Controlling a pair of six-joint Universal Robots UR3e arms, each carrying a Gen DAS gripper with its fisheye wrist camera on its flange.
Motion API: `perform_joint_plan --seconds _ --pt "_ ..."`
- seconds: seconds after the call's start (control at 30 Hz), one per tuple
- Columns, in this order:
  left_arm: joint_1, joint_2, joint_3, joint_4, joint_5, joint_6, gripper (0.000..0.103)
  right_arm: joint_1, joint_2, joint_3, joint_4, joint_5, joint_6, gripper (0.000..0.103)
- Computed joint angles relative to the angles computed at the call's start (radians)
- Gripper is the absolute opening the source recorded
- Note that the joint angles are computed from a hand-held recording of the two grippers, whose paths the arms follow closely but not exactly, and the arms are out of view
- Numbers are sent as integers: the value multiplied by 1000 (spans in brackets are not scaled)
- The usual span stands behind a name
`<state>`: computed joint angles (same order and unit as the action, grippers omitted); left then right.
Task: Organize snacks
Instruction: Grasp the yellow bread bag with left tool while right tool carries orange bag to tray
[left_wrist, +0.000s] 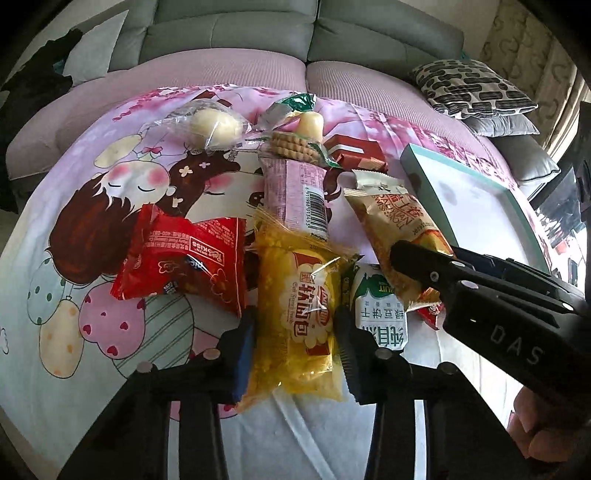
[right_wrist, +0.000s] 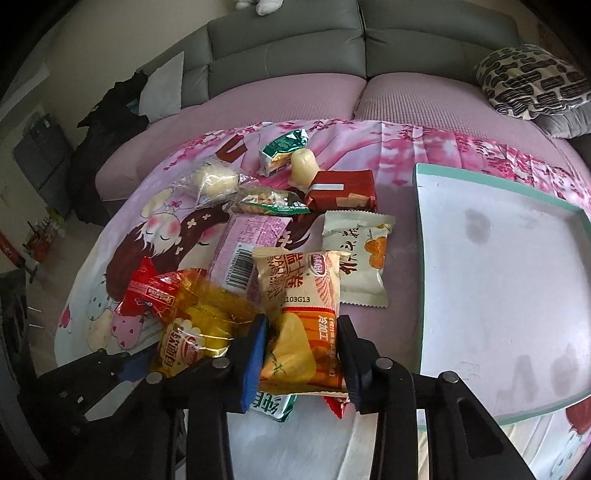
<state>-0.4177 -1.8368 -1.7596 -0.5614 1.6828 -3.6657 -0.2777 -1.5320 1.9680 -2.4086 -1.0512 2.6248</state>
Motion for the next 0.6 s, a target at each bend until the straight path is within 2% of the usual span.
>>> perform_joint_plan --seconds 0.3,0.5,0.6 --pt "-3 61 -45 15 7 -22 40 -48 -109 69 22 64 -31 39" --pt "-22 83 10 -34 42 -33 39 -109 -172 72 42 113 -26 39" --pt "-29 60 84 -64 53 -23 39 -127 -156 44 13 92 15 38"
